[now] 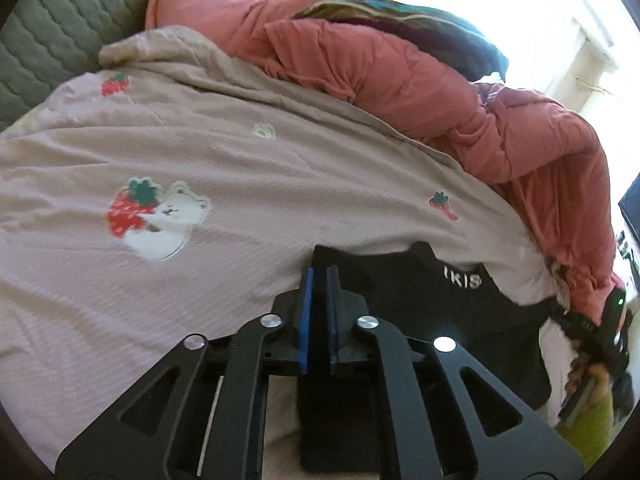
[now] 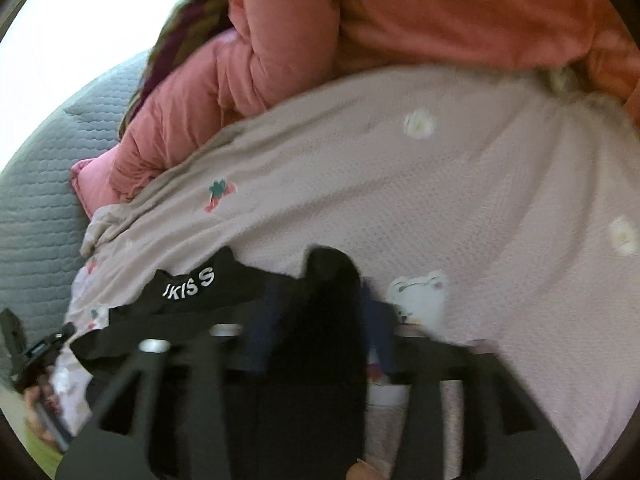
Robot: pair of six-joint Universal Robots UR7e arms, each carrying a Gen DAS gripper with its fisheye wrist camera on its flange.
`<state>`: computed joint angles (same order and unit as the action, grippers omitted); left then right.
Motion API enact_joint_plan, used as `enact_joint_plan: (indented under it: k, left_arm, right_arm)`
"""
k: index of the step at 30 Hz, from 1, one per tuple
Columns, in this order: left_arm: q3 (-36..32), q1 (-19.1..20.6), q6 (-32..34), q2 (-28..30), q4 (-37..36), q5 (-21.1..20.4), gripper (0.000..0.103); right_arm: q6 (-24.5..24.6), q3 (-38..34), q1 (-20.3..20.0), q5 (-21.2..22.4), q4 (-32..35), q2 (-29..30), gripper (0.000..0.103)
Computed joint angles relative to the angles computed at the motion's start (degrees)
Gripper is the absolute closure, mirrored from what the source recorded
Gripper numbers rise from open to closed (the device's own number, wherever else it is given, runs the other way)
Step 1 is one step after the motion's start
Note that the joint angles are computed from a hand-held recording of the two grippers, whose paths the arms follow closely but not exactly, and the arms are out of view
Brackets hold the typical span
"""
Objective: Fold small clothes
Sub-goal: 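Lift the hem with both grippers and fold it up toward the collar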
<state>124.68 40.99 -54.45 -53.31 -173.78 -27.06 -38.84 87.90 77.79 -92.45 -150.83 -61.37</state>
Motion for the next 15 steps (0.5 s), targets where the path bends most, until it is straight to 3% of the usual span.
enact_joint_plan:
  k: [3,6,9,15]
  left_arm:
    - [2.6,-2.8,-5.1,-1.6,6.8,2.1,0.099]
    - [3.5,-4.8,-9.1,-1.9,14.4,1.4,0.099]
    - [1.9,-4.8,-8.7,-0.4,19.2,-0.1,0.099]
    - [-4.1,-2.8,0.4,4.6,21.2,-3.5,0.099]
  right_arm:
    - [-6.7,6.4,0.0,1.6,-6.3,-4.3,0.054]
    - [-13.4,11.4,0.2,3.2,-7.1,-7.6,0.054]
    - [-19.6,15.0,1.2,1.1,-6.7,-8.7,0.054]
    - [-23.4,16.9,3.0,-6.5,-7.4,-5.9,0.055]
